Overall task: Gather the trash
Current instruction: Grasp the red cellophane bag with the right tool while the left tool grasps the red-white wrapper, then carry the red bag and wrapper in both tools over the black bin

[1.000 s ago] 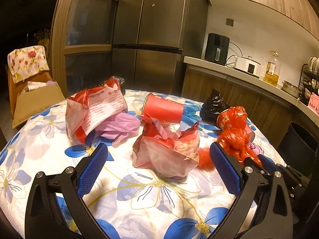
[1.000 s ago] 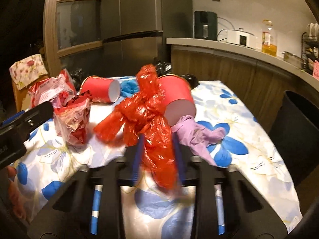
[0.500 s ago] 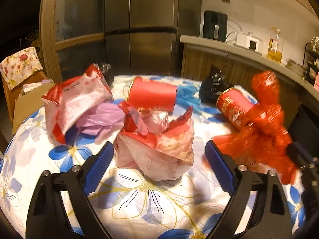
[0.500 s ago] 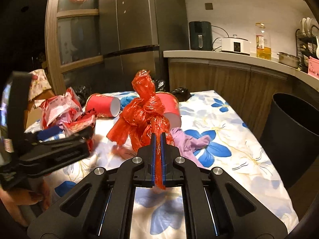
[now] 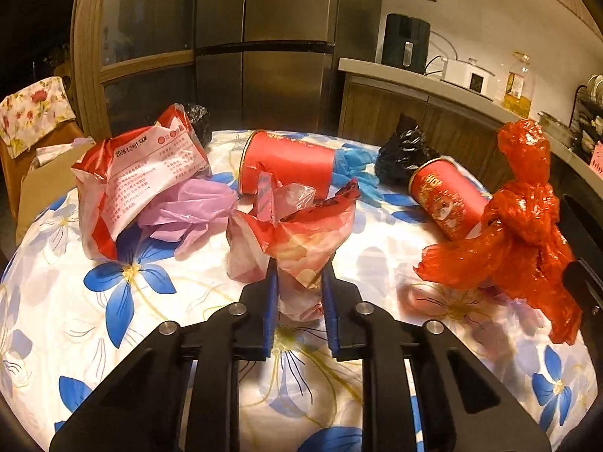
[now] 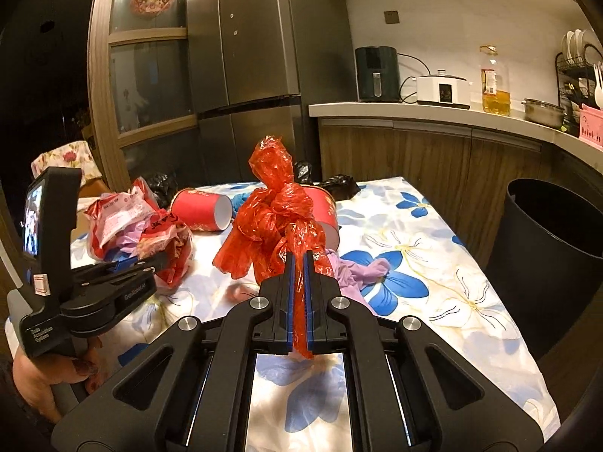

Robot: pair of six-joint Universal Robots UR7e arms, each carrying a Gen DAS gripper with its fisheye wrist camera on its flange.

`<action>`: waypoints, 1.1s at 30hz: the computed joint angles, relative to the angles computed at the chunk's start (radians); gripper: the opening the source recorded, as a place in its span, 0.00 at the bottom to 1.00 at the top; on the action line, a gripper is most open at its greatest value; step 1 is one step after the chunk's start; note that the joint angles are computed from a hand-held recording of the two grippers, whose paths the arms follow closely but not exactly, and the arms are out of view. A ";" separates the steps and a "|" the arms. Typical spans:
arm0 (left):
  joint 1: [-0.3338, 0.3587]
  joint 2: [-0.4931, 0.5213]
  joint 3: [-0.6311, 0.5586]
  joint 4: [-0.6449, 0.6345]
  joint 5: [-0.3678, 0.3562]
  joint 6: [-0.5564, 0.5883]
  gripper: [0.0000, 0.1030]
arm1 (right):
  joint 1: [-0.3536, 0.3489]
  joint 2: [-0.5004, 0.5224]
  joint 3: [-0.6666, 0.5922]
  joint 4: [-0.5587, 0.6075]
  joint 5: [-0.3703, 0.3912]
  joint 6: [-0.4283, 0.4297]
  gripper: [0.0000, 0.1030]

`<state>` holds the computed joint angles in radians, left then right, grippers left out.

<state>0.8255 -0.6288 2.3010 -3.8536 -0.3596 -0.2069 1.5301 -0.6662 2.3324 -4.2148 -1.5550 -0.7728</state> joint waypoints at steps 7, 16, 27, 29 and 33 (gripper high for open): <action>-0.078 0.004 0.057 -0.097 0.020 -0.010 0.19 | -0.010 -0.029 0.035 -0.021 0.031 0.008 0.04; -0.166 0.024 0.055 -0.182 0.037 0.060 0.19 | -0.033 -0.075 0.083 -0.063 0.061 0.026 0.04; -0.202 0.073 -0.031 -0.179 -0.019 0.135 0.19 | -0.095 -0.161 0.133 -0.107 0.095 0.050 0.04; -0.207 0.084 -0.054 -0.176 -0.040 0.155 0.19 | -0.107 -0.178 0.137 -0.111 0.102 0.052 0.03; -0.217 0.116 -0.109 -0.170 -0.076 0.204 0.19 | -0.137 -0.217 0.144 -0.114 0.114 0.063 0.03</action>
<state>0.6088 -0.5125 2.1918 -4.0232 -0.4353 -0.0027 1.3928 -0.8830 2.4768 -4.3285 -1.4412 -0.7093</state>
